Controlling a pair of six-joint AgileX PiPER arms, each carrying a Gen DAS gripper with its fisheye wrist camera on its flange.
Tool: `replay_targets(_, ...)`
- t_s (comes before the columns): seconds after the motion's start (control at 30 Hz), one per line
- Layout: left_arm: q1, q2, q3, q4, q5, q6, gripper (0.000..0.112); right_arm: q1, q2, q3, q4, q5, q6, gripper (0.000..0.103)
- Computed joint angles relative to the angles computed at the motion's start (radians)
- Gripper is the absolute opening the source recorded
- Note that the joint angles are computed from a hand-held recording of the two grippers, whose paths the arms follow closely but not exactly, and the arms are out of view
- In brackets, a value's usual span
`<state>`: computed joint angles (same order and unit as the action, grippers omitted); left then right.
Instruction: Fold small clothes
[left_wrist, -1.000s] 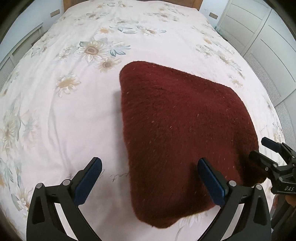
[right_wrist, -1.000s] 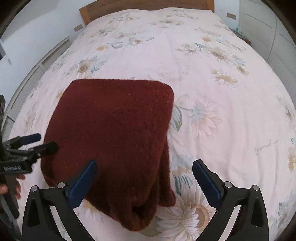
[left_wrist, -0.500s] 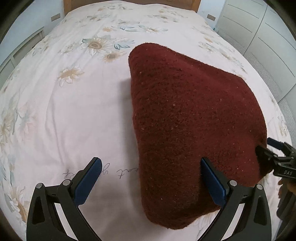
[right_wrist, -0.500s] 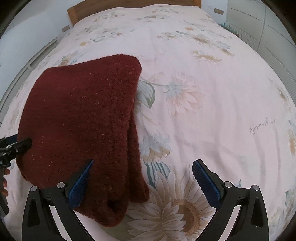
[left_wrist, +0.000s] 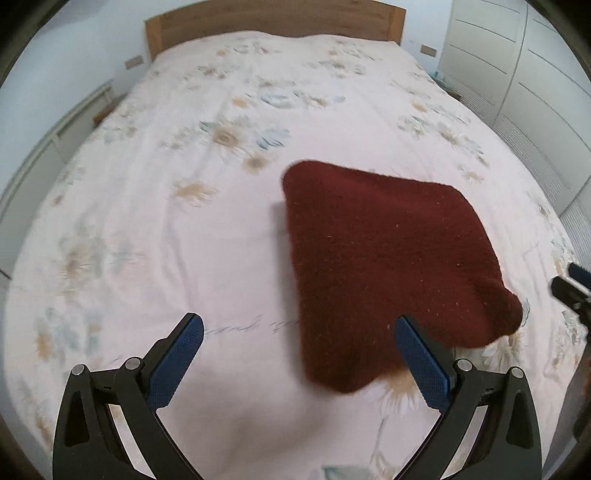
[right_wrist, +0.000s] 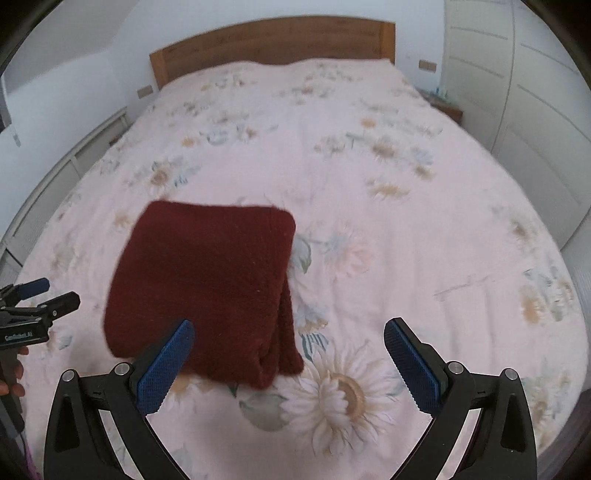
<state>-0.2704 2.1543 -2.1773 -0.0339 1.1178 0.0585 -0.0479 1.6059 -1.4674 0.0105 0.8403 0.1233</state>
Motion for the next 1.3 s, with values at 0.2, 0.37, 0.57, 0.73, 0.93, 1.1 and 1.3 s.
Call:
replay_targets(0.2, 0.008, -0.206, 0.241, 0.026, -0.074, -0.019, 0.102, 0.019, -0.150, 0.080, -0.072, 0.048, 0.050, 0.103)
replay_targets(0.37, 0.006, -0.311, 0.392, 0.072, -0.112, -0.051, 0.102, 0.018, -0.209, 0.151, -0.089, 0.061, 0.064, 0.103)
replay_targets(0.57, 0.007, -0.346, 0.447, 0.076, -0.131, -0.046, 0.102, 0.007, -0.236, 0.197, -0.090, 0.061, 0.064, 0.103)
replay_targets(0.73, 0.006, -0.342, 0.456, 0.080, -0.136, -0.063, 0.102, 0.001, -0.237, 0.206, -0.088, 0.066, 0.061, 0.103)
replay_targets(0.93, -0.001, -0.339, 0.475, 0.087, -0.137, -0.067, 0.102, 0.000, -0.240, 0.211, -0.089, 0.071, 0.061, 0.103)
replay_targets(1.1, -0.002, -0.340, 0.486, 0.095, -0.136, -0.068, 0.102, 0.003, -0.244, 0.213, -0.097, 0.067, 0.071, 0.103)
replay_targets(1.3, 0.006, -0.331, 0.484, 0.099, -0.130, -0.064, 0.102, 0.005, -0.249, 0.209, -0.108, 0.080, 0.066, 0.103)
